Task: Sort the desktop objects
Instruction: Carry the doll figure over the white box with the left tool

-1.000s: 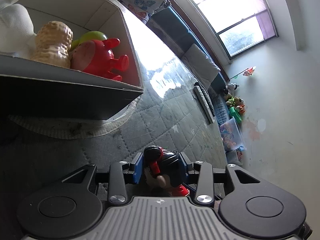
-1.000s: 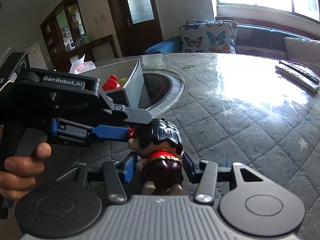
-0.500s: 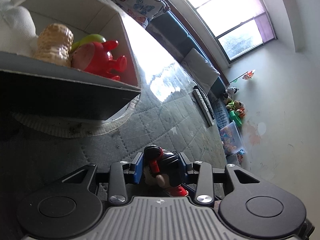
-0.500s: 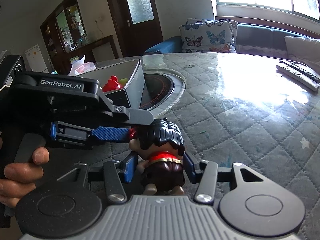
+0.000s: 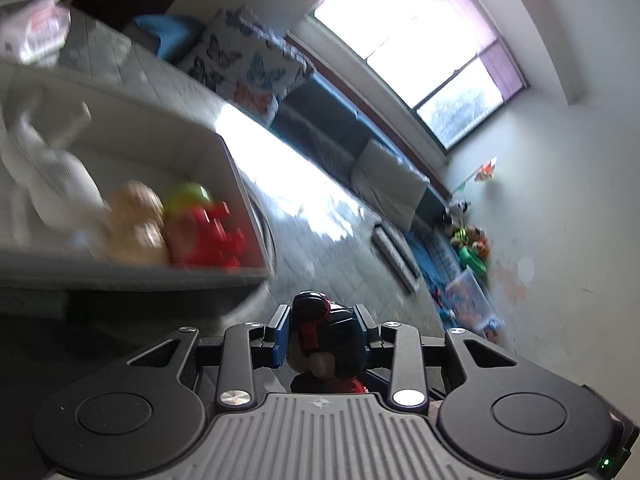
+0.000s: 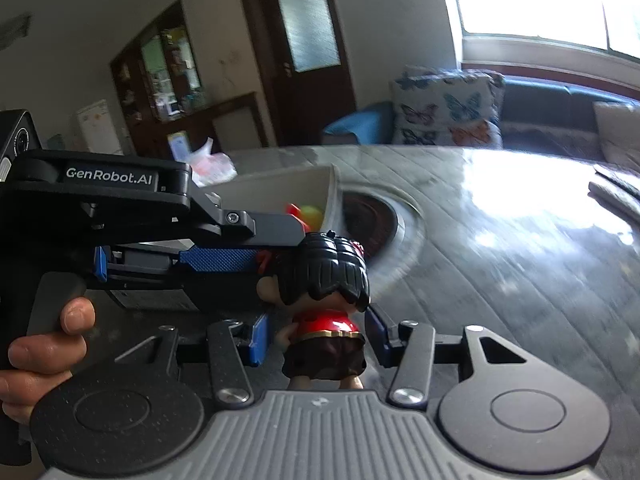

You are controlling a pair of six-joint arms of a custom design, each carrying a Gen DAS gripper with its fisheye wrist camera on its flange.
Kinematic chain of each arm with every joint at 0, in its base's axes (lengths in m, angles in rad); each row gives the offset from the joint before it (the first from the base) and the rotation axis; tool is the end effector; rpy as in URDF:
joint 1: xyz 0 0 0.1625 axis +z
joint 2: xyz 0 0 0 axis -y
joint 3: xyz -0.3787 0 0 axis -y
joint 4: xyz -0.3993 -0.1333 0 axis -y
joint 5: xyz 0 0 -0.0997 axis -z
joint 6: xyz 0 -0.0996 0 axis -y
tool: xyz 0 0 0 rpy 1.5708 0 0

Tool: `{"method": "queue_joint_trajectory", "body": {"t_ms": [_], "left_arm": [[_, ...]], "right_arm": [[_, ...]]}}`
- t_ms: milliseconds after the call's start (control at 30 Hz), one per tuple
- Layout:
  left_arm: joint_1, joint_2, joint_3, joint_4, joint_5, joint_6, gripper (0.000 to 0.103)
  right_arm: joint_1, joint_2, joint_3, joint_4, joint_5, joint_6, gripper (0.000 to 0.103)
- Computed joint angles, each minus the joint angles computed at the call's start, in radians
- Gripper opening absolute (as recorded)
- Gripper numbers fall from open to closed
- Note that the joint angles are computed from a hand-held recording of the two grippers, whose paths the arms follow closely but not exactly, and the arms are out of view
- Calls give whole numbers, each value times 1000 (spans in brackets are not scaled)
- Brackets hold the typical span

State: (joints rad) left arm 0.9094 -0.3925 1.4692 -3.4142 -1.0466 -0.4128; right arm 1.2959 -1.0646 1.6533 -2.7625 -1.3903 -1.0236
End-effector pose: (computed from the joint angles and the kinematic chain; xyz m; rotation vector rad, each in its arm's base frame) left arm -0.2675 -0.6419 -0.0371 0.0461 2.7918 -1.3429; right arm -0.0319 -0.6699 0.2478 1.0951 -2.5723 0.8451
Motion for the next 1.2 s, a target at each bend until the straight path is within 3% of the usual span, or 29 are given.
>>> {"method": "queue_joint_trajectory", "body": {"t_ms": [267, 533, 833, 1200], "left_arm": [[-1, -112, 96, -98, 107, 69, 36], [57, -179, 117, -94, 141, 89, 36], [108, -208, 134, -56, 155, 73, 36], [128, -250, 168, -6, 183, 70, 36]], "right_arm": [[107, 89, -71, 36, 19, -18, 49], [188, 235, -204, 92, -15, 31, 49], [224, 351, -306, 141, -91, 63, 49], [248, 400, -314, 140, -144, 116, 49]]}}
